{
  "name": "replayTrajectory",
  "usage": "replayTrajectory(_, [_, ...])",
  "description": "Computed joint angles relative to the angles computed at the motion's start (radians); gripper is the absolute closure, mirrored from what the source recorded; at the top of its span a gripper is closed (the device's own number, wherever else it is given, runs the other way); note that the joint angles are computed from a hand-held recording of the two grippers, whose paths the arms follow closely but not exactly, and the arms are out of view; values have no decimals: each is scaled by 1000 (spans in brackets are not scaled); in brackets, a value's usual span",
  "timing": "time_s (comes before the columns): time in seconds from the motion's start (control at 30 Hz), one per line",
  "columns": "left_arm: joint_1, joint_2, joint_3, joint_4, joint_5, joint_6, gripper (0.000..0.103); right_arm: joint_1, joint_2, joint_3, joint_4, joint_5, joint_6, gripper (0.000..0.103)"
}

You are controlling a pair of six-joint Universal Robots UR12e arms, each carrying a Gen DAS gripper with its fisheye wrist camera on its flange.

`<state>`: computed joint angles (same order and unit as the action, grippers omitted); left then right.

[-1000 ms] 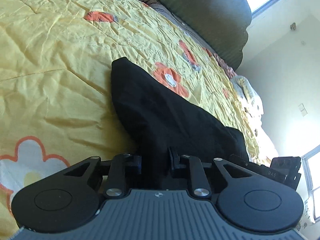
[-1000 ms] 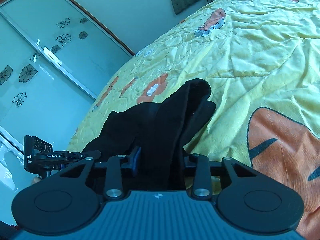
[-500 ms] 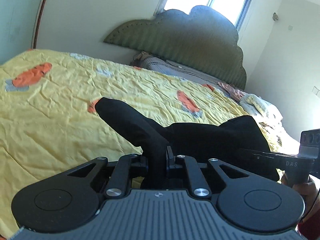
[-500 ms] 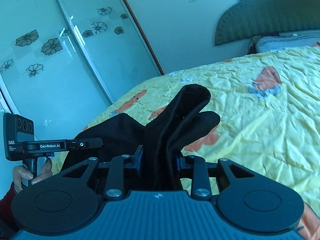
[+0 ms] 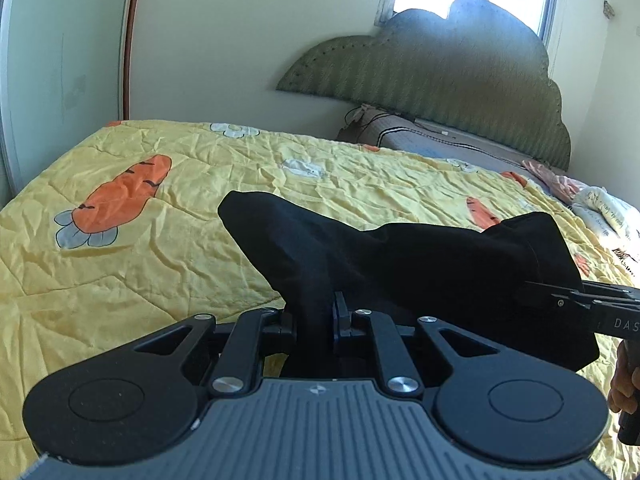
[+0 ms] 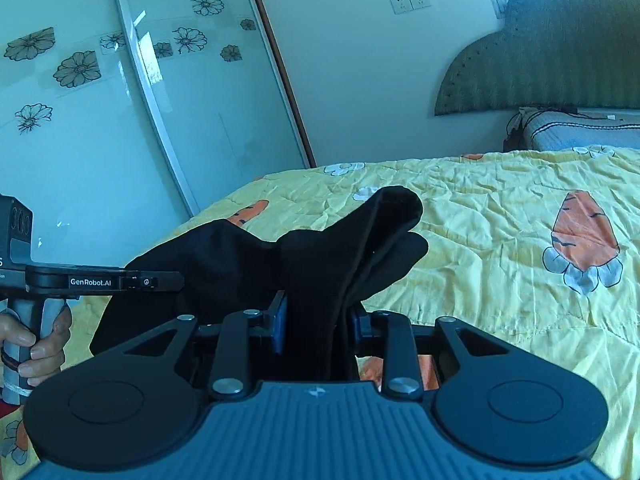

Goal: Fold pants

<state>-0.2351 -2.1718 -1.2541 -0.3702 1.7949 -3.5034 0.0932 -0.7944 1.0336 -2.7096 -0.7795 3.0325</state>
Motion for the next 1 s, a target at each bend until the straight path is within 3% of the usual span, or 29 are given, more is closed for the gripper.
replayTrajectory(0.17, [-5, -20, 13, -44, 36, -3, 89, 8, 27, -33, 51, -47, -17, 74])
replayTrajectory(0.43, [-5, -21, 13, -56, 42, -5, 89, 8, 34, -37, 61, -53, -16, 74])
replayTrajectory(0.53, [-3, -24, 17, -74, 34, -11, 89, 4, 45, -60, 116, -35, 7, 72])
replayTrajectory(0.57, [0, -23, 17, -84, 25, -17, 79, 2, 49, -70, 144, -32, 18, 67])
replayTrajectory(0.6, [4, -21, 15, -96, 7, -28, 70, 1, 53, -79, 175, -33, 26, 64])
replayTrajectory(0.67, [14, -12, -3, -98, -31, -60, 65, -4, 62, -95, 236, -32, 41, 50])
replayTrajectory(0.73, [28, 3, -33, -87, -90, -97, 61, -11, 68, -103, 300, -9, 65, 44])
replayTrajectory(0.83, [57, 31, -85, -61, -214, -167, 56, -35, 75, -104, 376, 124, 104, 44])
replayTrajectory(1.0, [90, 67, -165, 14, -369, -280, 59, -68, 66, -95, 627, 313, -32, 44])
